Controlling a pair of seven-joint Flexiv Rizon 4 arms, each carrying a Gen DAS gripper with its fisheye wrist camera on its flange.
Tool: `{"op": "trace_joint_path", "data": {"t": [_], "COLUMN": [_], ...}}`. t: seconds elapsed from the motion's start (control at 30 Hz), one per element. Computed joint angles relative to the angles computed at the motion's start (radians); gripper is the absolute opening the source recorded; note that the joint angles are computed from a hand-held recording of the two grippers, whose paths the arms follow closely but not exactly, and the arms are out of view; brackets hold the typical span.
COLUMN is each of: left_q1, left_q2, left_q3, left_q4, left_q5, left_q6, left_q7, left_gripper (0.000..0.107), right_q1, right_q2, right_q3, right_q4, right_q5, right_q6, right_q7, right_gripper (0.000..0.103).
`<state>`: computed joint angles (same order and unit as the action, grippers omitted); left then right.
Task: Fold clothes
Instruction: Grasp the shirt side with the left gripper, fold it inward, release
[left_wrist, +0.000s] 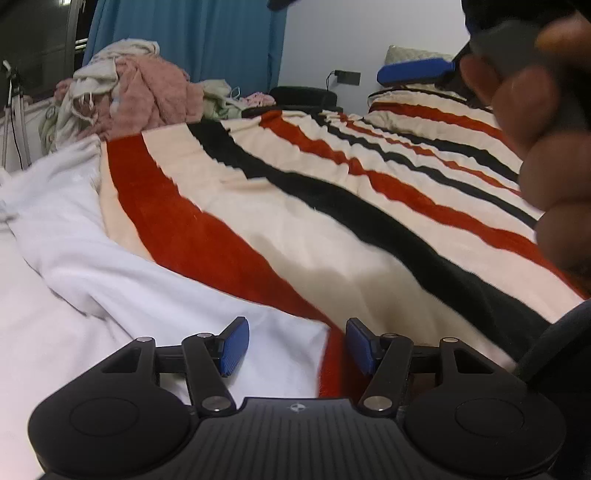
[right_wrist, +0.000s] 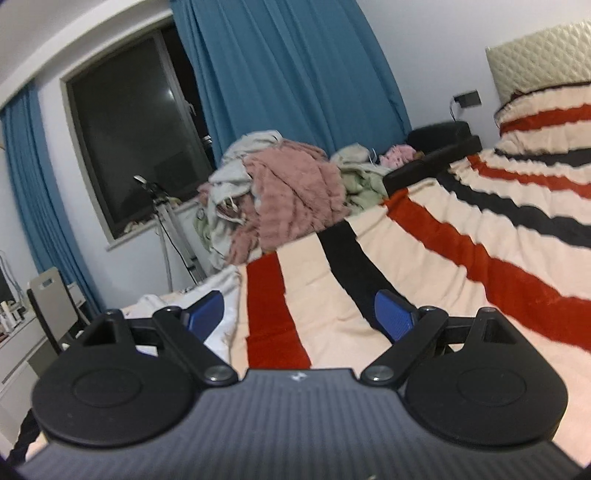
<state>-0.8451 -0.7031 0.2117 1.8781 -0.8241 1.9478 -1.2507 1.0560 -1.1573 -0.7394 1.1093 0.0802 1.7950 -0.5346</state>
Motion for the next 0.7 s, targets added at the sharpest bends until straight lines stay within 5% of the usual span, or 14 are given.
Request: {"op": "trace_joint_path", "data": {"t": [0.07,0.13,0.2,0.47,0.7], "left_q1": [-0.027,-0.013,0.007,0.165,0.112], "left_q2": [-0.027,-0.022,-0.015,0.222,0.417], "left_q3": [0.026,0.008,-0.018,-0.221,-0.332], "left_q4": [-0.013,-0.003,0.007,0.282,0.535], "left_q5": [-0.021,-0.033,-0.050,-0.022,-0.292], "left_q6": [0.018,0.048,0.083,0.337,0.552], "left_q7": [0.005,-0.004,-0.007,-0.262,-0.436], "left_gripper": [0.058,0.027,0.010,0.006,0.006], "right_q1": [-0.009,-0.017,-0.020,0.039,0.031], "right_q2": [0.002,0.000,-0.004,-0.018,0.020], "right_q3": [0.018,0.030,0.032,-0.082,-0.013], "right_q4": [-0.004,-0.011,-0.017,0.035,0.047], "right_q5": [-0.009,-0.027,-0.045,-0.017,-0.051], "right_q6": [-0.016,-0.032,-0.039,-0.022,0.005], "right_q7": [0.003,0.012,0.024,0.089,0.032], "right_gripper": [0.090,0.090,0.090,0.090,0.090]}}
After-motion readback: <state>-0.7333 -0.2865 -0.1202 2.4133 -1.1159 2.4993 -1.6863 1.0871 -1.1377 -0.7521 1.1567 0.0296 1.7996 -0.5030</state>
